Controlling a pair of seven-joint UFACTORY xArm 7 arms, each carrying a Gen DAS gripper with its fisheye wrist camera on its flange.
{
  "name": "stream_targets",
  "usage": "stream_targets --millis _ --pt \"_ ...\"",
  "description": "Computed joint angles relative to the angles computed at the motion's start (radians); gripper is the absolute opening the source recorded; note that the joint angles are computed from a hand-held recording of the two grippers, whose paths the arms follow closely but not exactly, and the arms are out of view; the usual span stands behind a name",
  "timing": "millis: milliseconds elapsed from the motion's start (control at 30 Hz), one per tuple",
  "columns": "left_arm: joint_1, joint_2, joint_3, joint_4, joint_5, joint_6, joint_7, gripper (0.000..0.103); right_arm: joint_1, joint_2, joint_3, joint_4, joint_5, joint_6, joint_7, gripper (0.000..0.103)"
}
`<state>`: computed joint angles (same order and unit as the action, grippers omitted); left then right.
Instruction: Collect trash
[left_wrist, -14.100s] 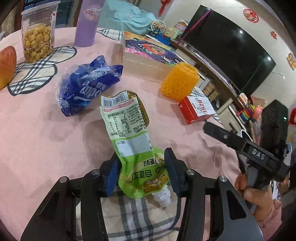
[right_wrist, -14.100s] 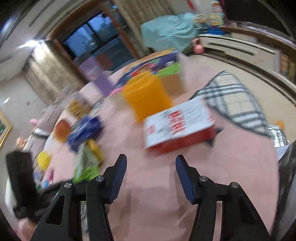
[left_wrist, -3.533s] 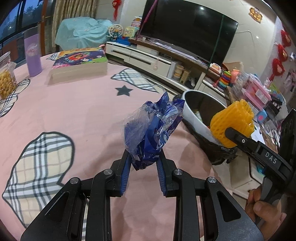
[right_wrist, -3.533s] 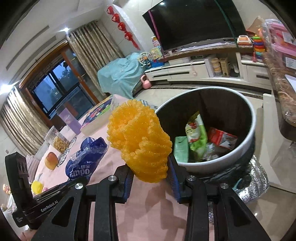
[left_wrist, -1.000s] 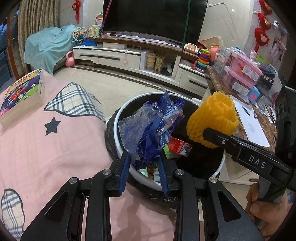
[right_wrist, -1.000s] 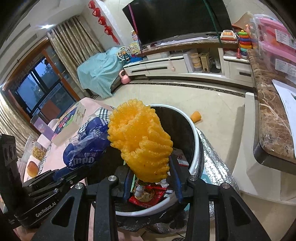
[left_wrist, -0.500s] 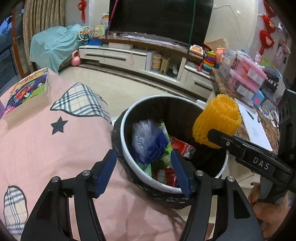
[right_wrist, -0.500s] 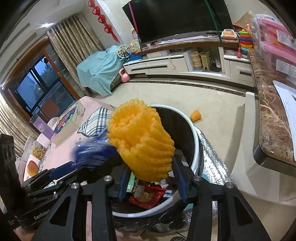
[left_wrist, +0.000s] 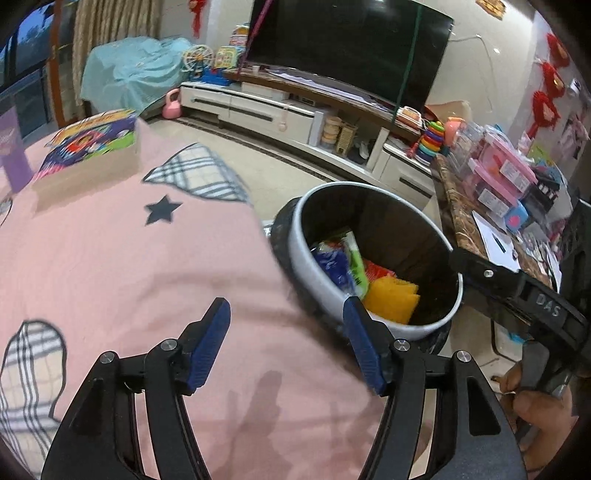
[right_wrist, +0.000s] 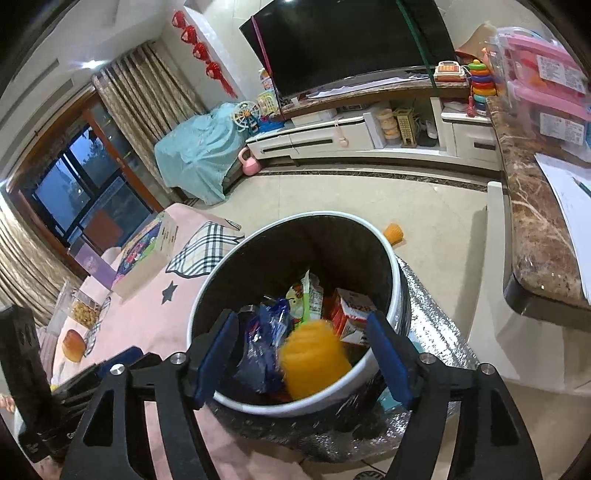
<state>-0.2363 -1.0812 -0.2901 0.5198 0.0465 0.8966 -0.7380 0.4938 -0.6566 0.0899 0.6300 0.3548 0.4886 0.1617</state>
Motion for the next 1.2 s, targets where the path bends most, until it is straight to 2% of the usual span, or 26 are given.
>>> stream_targets --millis 167,233,333,633,767,933,967,1067,1200 --pt "-0.015 -0.133 -0.008 -0.048 -0.012 0.064 -0.036 0.066 0.003 -0.092 0.031 -0.066 0.003 -0.027 0.06 0.085" --pt "-0.022 -0.185 -0.011 -0.063 -0.015 0.087 -0.042 0.067 0.004 -0.135 0.052 -0.094 -0.008 -0.04 0.096 0.09" --pt "-0.028 -0.267 -0.03 -0.078 -0.014 0.135 -0.054 0.07 0.007 -0.193 0.084 -0.131 -0.03 -0.052 0.155 0.092" --pt "-0.048 -0.522 -0.135 -0.091 0.009 0.294 -0.066 0.083 0.017 -0.337 0.194 -0.205 -0.142 -0.05 0.333 0.096" --pt "-0.046 -0.596 -0.194 -0.072 0.028 0.363 -0.049 0.095 0.018 -0.39 0.248 -0.213 -0.214 -0.037 0.389 0.097" --pt "-0.011 -0.669 -0.231 -0.037 0.055 0.402 -0.027 0.1 0.015 -0.44 0.295 -0.191 -0.302 -0.014 0.416 0.099" --pt "0.012 -0.699 -0.248 -0.025 0.079 0.414 -0.026 0.103 0.006 -0.453 0.305 -0.178 -0.323 -0.012 0.418 0.1" --pt "0.052 -0.773 -0.28 -0.02 0.112 0.427 -0.006 0.103 -0.029 -0.513 0.344 -0.171 -0.372 -0.028 0.443 0.103" --pt "0.065 -0.823 -0.276 -0.025 0.086 0.478 0.036 0.103 -0.061 -0.544 0.392 -0.171 -0.413 -0.013 0.482 0.103"
